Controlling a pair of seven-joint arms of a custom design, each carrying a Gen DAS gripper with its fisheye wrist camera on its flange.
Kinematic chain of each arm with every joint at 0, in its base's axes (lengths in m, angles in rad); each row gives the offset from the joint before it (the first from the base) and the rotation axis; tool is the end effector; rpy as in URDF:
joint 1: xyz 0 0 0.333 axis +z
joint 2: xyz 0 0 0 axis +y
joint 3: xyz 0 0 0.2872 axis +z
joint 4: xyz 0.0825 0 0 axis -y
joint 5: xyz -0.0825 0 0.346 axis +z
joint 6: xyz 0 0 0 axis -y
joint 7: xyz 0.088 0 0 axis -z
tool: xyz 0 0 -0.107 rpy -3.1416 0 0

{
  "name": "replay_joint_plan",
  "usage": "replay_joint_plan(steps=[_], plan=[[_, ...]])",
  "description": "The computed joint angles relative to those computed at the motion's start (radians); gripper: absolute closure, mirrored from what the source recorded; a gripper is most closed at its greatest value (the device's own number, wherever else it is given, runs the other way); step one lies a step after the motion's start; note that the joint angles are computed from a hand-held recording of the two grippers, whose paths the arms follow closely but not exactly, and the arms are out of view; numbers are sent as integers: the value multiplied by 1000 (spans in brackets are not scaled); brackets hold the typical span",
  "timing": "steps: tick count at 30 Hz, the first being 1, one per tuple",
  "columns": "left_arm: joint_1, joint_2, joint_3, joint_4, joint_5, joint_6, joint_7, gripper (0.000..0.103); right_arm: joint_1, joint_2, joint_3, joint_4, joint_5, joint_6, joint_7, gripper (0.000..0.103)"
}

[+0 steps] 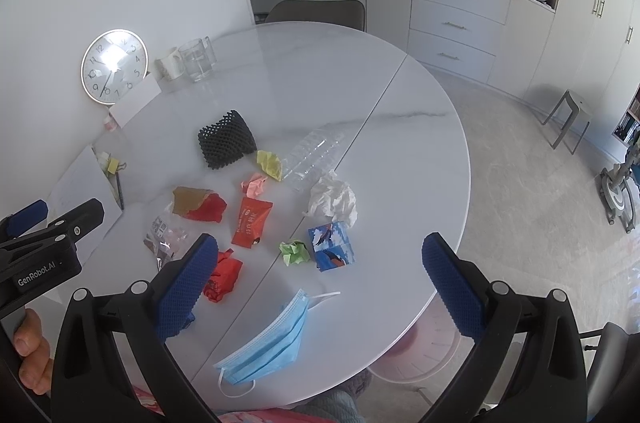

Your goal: Collect trash

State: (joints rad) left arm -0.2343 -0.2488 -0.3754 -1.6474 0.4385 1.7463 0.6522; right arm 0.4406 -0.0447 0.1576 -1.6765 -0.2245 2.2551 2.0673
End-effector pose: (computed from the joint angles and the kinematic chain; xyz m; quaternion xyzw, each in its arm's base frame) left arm 0.3825 -0.2555 0.7043 -0.7661 0.5651 -0.1536 0.2649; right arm 0.4601 0.3088 0.6498 -0.7297 0.6027 -0.1764 0.2703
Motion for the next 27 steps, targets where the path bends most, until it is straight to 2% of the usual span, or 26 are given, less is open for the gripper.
replay_joint_plan(steps=[27], plan=[[15, -11, 8, -14, -20, 6, 7, 8, 0, 13, -2, 11, 22, 0, 0, 2]])
